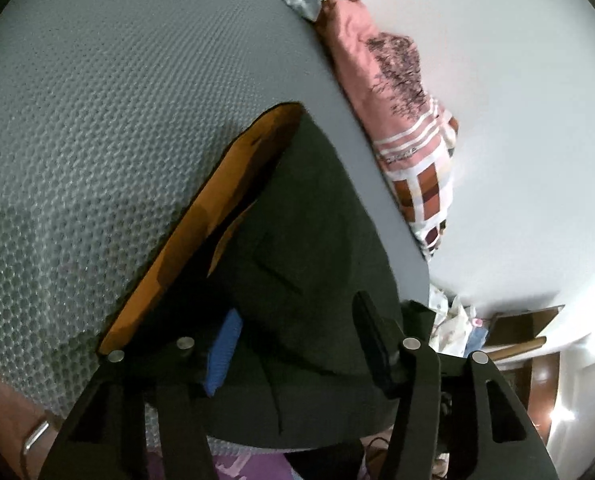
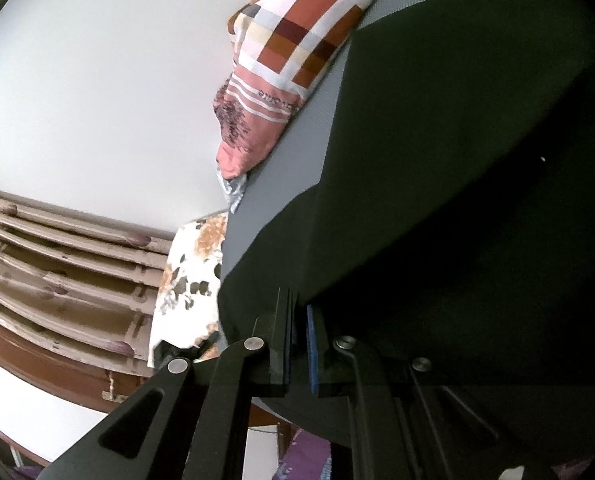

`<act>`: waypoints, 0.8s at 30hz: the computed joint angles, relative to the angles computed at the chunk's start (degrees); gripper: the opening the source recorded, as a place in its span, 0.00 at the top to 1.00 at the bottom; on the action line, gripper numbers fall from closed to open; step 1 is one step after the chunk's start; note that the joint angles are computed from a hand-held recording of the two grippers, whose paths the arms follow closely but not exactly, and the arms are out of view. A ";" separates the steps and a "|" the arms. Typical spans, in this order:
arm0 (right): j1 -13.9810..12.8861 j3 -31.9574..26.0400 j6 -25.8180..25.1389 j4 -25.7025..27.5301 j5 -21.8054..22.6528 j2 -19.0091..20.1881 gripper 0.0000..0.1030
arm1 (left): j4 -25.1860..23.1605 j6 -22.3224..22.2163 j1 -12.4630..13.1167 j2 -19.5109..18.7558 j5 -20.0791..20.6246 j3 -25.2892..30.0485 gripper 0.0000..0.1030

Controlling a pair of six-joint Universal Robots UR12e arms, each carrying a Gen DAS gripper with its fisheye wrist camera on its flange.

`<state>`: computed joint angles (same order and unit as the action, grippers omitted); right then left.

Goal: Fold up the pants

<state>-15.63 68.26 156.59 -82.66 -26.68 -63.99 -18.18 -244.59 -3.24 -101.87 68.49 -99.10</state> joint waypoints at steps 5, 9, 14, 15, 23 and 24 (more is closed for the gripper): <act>-0.23 0.39 3.47 -1.65 -0.75 0.54 0.89 | 0.16 -0.61 -0.31 -1.03 0.30 1.17 0.46; -0.86 1.81 9.75 -5.65 -0.90 0.88 0.46 | -0.20 -0.47 -0.51 -1.35 1.22 1.70 0.48; -0.79 2.59 12.64 -10.34 -1.01 1.07 0.40 | -2.00 1.38 -0.51 -0.62 2.53 1.63 0.64; -0.65 2.19 11.64 -9.66 -0.67 1.34 0.40 | -1.81 1.14 -0.49 -0.64 2.46 1.61 0.64; 1.95 -4.45 -0.20 -0.31 -6.45 4.10 0.93 | -1.72 -0.46 0.01 -0.03 2.18 0.52 0.73; 2.11 -4.56 -1.00 -0.04 -6.90 3.93 0.94 | -1.75 -0.62 0.04 0.13 2.22 0.38 0.76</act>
<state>-13.52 63.70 155.59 -82.70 -33.58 -60.06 -19.94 -245.21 -3.20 -101.74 70.71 -98.72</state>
